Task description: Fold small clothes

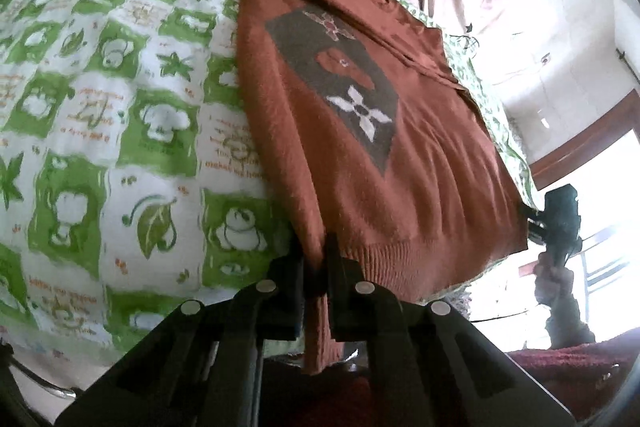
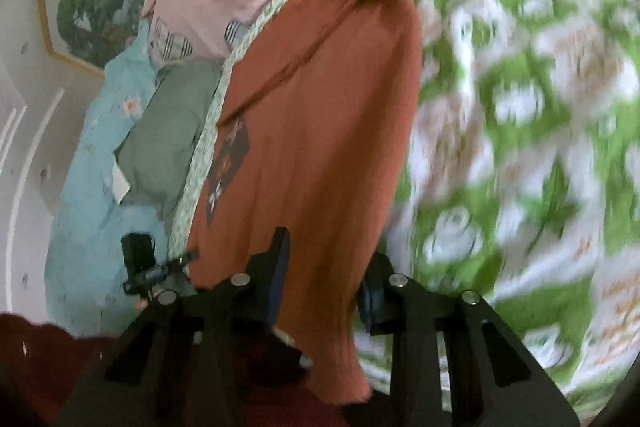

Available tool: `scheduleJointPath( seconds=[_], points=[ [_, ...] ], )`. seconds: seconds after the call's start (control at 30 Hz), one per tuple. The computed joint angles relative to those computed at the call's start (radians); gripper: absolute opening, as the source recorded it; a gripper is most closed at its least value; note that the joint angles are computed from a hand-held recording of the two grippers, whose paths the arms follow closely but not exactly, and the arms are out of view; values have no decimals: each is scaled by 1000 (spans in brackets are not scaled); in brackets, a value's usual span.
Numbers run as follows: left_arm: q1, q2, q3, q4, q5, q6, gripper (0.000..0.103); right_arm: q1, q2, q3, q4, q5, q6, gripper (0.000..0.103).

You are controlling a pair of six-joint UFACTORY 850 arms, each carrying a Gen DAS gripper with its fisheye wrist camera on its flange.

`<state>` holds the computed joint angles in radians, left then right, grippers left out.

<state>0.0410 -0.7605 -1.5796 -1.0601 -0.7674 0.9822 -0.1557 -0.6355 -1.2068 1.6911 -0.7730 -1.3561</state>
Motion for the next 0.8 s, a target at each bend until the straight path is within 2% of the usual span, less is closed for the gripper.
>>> scheduleJointPath(
  seconds=[0.13,0.17,0.2,0.23,0.37,0.53,0.67,0.8],
  points=[
    [8,-27,-36,9,-42,-34,8,4,10,32,26,-20,-31,31],
    [8,-22,-32,3,-31,-26,7,7,13,34,34,-14,-37,23],
    [6,-8,-16,-7,-7,-7,6,8,16,38,46,-9,-45,10],
    [3,5,-5,-9,15,2,6,9,20,42,66,-8,-54,7],
    [12,67,53,-111,62,74,5,-11,62,100,206,-69,-141,7],
    [27,104,61,-231,52,134,5,-3,101,89,228,-95,-170,7],
    [14,85,-12,-277,63,147,5,11,101,30,225,-78,-175,7],
    [-2,-4,-172,-284,90,89,5,8,38,-100,207,-46,-136,7]
  ],
)
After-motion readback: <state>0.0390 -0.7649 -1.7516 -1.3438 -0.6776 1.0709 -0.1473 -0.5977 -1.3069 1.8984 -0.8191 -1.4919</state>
